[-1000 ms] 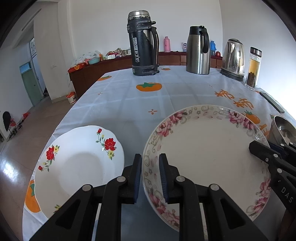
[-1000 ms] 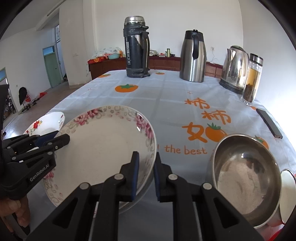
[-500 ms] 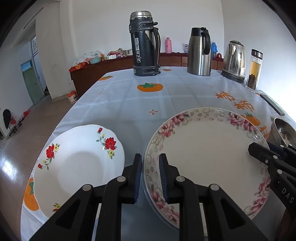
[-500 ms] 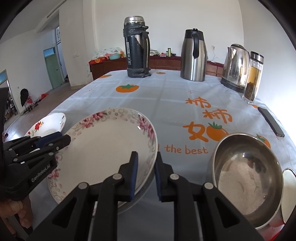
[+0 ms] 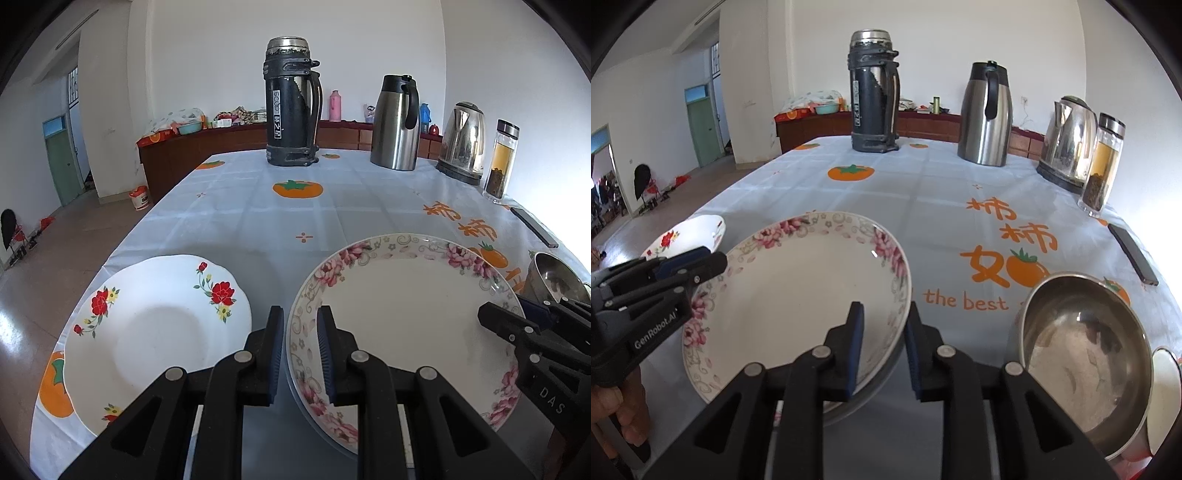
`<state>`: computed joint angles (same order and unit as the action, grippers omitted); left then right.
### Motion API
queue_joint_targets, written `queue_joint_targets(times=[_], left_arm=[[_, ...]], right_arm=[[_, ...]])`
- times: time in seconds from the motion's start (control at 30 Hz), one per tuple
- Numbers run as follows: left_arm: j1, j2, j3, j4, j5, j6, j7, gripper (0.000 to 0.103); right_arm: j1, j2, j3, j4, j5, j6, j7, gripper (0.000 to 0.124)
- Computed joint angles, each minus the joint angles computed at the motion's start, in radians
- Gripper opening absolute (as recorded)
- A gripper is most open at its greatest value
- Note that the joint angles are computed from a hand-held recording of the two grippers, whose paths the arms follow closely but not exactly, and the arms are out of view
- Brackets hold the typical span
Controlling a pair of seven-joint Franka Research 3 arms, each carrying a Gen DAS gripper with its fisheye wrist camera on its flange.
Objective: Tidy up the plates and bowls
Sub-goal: 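Lower the pink-floral plate onto the blue-patterned plate and open both grippers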
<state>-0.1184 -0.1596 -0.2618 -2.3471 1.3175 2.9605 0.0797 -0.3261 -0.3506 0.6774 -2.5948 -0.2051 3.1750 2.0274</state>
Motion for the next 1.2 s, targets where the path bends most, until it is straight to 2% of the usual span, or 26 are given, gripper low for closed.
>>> queue_joint_targets(times=[0.1, 0.23, 0.33, 0.4, 0.6, 0.73, 1.2], left_arm=[[0.001, 0.001, 0.002, -0.001, 0.004, 0.011, -0.005, 0.021], [0.006, 0.002, 0.008, -0.004, -0.005, 0.032, -0.005, 0.021], [0.01, 0.001, 0.006, -0.004, -0.005, 0.035, -0.005, 0.021], [0.015, -0.002, 0.002, -0.003, 0.022, 0.038, -0.031, 0.021], [0.02, -0.009, 0.004, -0.001, 0.092, 0.043, -0.112, 0.021], [0.017, -0.012, 0.01, 0.0, 0.125, 0.048, -0.148, 0.021], [0.005, -0.023, 0.017, -0.002, 0.172, 0.032, -0.2, 0.021]], right_arm=[[-0.103, -0.039, 0.108, 0.013, -0.042, -0.034, 0.046, 0.027], [-0.115, -0.042, 0.117, 0.019, -0.08, -0.043, 0.077, 0.028], [-0.146, -0.042, 0.153, 0.036, -0.125, -0.07, 0.098, 0.04], [-0.139, -0.034, 0.143, 0.04, -0.154, -0.072, 0.108, 0.043], [-0.062, -0.001, 0.048, 0.033, -0.176, -0.057, 0.134, 0.042], [-0.155, -0.052, 0.153, 0.041, -0.24, -0.072, 0.183, 0.046], [-0.151, -0.048, 0.14, 0.039, -0.269, -0.053, 0.203, 0.045]])
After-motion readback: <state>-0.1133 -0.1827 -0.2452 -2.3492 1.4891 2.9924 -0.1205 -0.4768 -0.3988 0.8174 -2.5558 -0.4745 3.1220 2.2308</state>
